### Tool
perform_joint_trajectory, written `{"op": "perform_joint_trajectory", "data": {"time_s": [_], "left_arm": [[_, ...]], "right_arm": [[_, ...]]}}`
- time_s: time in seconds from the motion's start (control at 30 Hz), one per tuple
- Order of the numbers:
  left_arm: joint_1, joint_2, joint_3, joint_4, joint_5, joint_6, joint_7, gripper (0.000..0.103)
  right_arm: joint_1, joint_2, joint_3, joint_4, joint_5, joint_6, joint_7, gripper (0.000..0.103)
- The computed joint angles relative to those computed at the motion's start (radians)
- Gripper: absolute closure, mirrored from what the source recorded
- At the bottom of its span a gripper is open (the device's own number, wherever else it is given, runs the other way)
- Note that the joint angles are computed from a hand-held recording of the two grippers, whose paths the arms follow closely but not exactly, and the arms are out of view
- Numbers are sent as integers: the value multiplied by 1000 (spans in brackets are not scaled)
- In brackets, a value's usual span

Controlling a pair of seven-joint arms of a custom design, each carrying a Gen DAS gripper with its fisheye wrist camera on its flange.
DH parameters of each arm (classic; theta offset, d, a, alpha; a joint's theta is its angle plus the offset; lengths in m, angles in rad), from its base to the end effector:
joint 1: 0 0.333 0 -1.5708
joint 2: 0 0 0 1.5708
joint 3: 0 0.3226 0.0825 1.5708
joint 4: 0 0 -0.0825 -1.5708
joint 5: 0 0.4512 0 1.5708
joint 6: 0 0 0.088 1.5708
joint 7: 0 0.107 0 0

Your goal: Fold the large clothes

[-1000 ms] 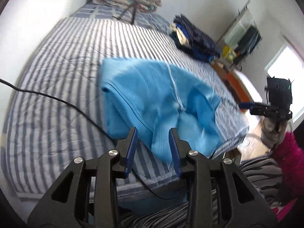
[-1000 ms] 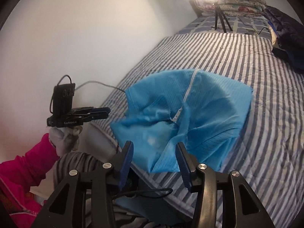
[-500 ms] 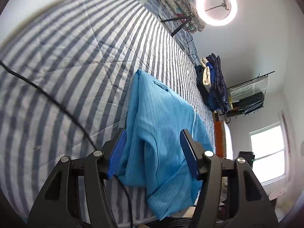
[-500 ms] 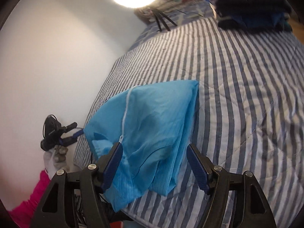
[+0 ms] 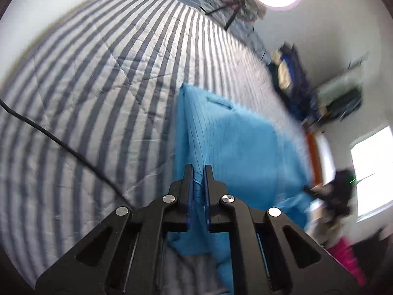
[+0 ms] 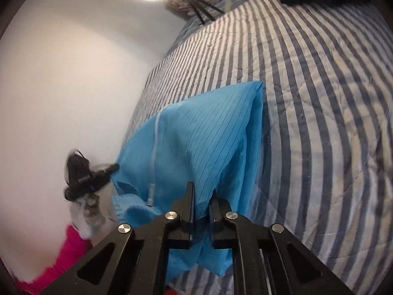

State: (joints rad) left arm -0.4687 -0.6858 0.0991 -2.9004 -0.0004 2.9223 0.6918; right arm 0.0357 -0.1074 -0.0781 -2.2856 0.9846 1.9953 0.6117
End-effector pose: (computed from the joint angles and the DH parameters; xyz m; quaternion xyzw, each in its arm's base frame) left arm 0.3775 -0.1511 0.4048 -0.8093 0.4743 -0.3457 0.0224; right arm 0.5494 0.0277 0.3743 -0.7547 0.5018 0.1949 0.3751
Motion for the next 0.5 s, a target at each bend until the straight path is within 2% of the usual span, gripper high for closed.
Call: {"op": "perform_joint_trajectory", "data": {"time_s": [0.13,0.17,0.23,0.3,0.37,0.43,0.47,0.5], "left_arm": [[16,104,-68,54,30,-77,4,98],[40,116,-103,59,45,-76,-16,98],[50,109,-123,62,53,-85,-30,97],[70,80,-153,63,79,-119,-47,94],[107,40,-206,71,131,-174,-80,89],[125,-6,-238,75,174,-213,-111,89],[121,-23,-237,71,185,-211,-115,89],[104,-39,-225,70,186,-205,-111,89]], "right_arm": [[25,11,36,-24,-118,111,50,99],[30,20,37,-22,-118,118,61,99],[37,14,38,-29,-107,136,59,99],[40,-11,36,-39,-125,140,64,85],[37,-84,33,-82,-160,191,50,74],[42,-156,26,-125,-158,235,7,74],[48,-180,13,-137,-138,225,-20,74],[56,-206,-10,-144,-102,181,-65,72]]}}
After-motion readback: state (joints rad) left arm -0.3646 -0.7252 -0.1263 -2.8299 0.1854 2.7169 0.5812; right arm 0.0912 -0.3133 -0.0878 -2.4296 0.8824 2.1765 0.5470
